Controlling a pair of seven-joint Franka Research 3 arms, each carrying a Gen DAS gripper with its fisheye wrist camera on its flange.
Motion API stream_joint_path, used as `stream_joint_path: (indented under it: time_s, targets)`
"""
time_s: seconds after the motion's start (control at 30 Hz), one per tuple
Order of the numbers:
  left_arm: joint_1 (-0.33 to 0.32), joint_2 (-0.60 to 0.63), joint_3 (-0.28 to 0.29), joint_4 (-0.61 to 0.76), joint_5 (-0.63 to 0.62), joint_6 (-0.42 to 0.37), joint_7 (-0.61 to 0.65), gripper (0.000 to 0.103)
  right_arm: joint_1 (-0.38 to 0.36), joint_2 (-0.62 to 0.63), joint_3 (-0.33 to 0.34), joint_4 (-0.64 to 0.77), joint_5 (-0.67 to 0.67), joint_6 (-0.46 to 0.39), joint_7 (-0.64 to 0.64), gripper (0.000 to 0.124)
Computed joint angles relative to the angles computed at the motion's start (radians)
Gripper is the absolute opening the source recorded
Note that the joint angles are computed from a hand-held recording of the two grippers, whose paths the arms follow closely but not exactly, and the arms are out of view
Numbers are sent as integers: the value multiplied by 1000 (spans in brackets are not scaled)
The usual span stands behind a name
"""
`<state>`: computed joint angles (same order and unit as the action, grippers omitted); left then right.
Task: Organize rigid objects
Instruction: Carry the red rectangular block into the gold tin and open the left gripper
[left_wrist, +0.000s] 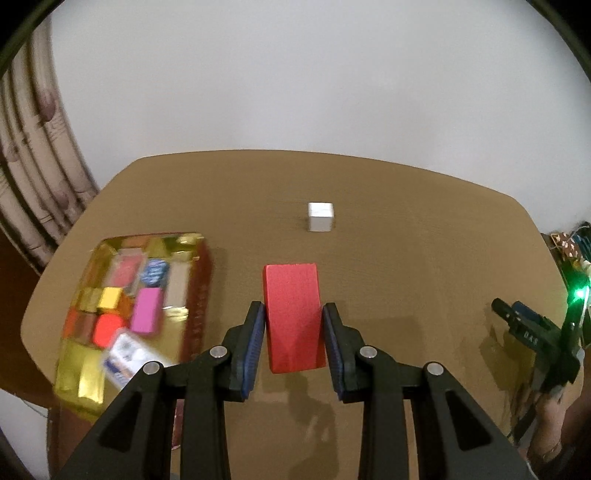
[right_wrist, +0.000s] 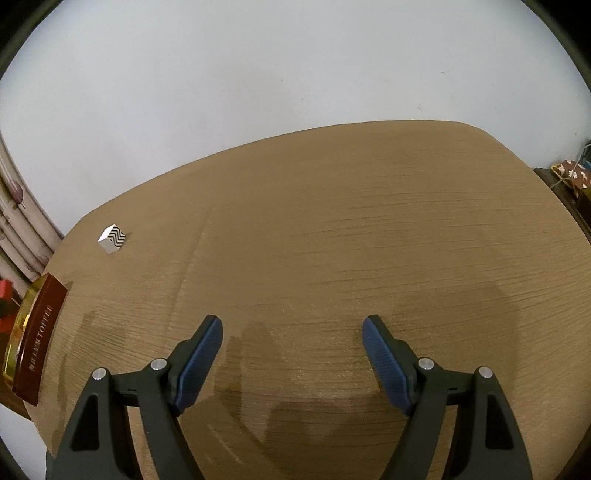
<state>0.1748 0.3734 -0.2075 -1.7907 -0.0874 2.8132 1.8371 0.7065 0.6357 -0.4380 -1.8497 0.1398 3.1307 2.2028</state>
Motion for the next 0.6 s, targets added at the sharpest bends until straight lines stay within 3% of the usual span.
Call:
stream_joint_path:
  time_s: [0.13,0.33,0.43,0.6]
  targets:
    - [49,-33,15,-27,-21,12,31,29,36,36,-40,51,-22,-55,34,81]
    - [81,-59,104,-36,35,-14,11,29,44,76,-57,122,-105,-130,104,81]
    - [118,-8,120,46,47,-95,23,29,42,95,-59,160,-149,-171,138,81]
    - [185,67,93,158,-9,-193,88,29,20,122,-40,224,-216,-228,183,81]
